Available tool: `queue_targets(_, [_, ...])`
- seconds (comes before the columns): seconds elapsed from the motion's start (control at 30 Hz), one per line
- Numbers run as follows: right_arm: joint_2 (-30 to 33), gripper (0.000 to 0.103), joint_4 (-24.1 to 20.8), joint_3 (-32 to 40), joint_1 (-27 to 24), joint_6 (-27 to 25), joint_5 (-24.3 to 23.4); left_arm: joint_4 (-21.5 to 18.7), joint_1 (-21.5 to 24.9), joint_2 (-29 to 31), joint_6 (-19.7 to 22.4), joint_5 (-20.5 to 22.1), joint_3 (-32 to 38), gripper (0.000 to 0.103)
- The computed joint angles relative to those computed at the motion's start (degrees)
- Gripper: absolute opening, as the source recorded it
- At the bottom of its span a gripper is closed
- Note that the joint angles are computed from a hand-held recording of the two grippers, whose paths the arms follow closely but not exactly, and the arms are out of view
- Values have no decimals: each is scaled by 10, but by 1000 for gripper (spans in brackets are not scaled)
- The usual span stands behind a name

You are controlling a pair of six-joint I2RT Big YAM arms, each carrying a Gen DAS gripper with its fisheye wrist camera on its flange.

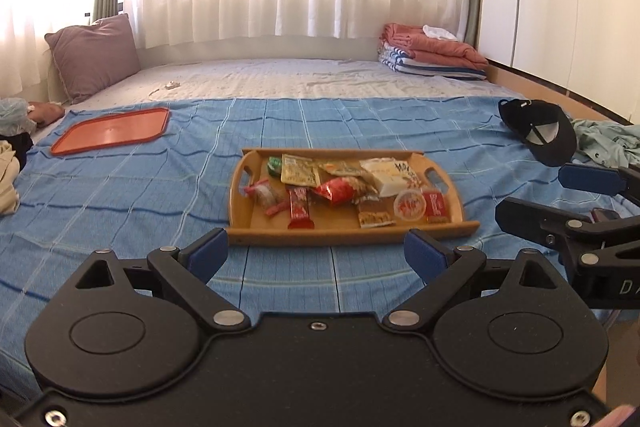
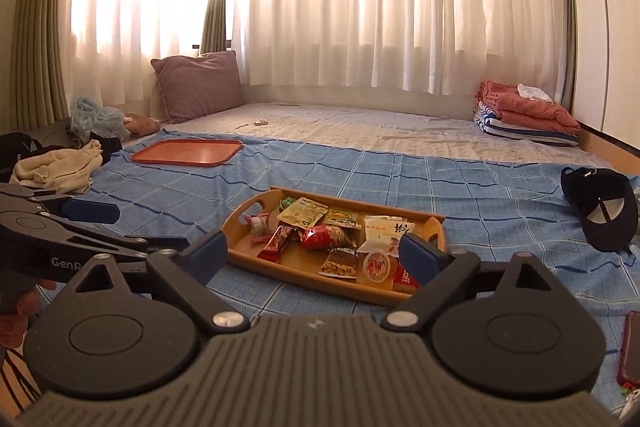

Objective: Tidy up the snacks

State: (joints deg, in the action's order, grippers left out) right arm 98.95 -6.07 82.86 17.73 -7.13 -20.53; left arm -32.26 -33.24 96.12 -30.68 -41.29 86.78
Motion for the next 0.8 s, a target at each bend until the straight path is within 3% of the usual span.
queue_targets(0.53, [7, 98, 109, -87, 2, 0, 59, 32, -7, 22, -32, -24, -48, 95])
queue_targets(0.8, [22, 99, 127, -97, 2, 8, 78, 34, -1, 41, -55, -23, -60, 95])
